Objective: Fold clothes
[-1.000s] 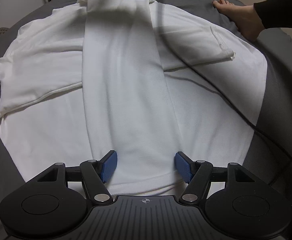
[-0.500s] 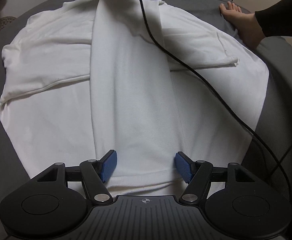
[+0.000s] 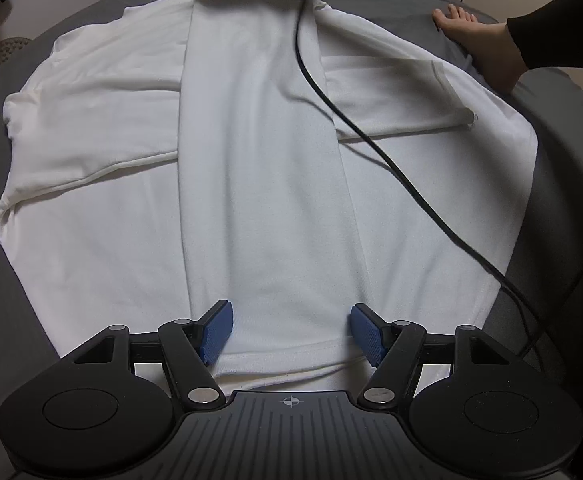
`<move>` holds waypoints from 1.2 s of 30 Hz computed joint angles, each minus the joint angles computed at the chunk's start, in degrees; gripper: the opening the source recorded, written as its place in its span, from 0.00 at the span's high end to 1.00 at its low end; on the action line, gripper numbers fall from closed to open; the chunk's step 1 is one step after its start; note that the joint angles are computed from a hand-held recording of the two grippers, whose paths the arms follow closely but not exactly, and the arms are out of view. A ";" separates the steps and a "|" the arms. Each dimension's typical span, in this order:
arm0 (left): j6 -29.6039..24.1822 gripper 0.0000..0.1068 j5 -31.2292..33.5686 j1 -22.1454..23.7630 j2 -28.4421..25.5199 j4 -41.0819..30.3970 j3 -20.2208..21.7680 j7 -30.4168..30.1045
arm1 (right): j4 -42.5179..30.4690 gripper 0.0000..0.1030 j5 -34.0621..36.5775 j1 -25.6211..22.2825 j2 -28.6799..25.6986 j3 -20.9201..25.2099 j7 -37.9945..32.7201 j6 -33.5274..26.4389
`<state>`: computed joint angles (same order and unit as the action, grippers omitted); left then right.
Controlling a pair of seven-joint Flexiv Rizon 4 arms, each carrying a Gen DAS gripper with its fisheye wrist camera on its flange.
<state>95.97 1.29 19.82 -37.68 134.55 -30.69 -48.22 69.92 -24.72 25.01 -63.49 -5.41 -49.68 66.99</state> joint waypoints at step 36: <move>0.34 0.15 -15.02 -18.52 -21.54 -49.86 22.80 -27.49 | 9.09 0.19 7.10 -3.40 0.59 1.68 -4.56 28.36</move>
<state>96.32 -13.73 1.30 -59.22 84.69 -7.89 -75.71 79.02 -17.62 21.62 -62.90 -3.73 -54.24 95.35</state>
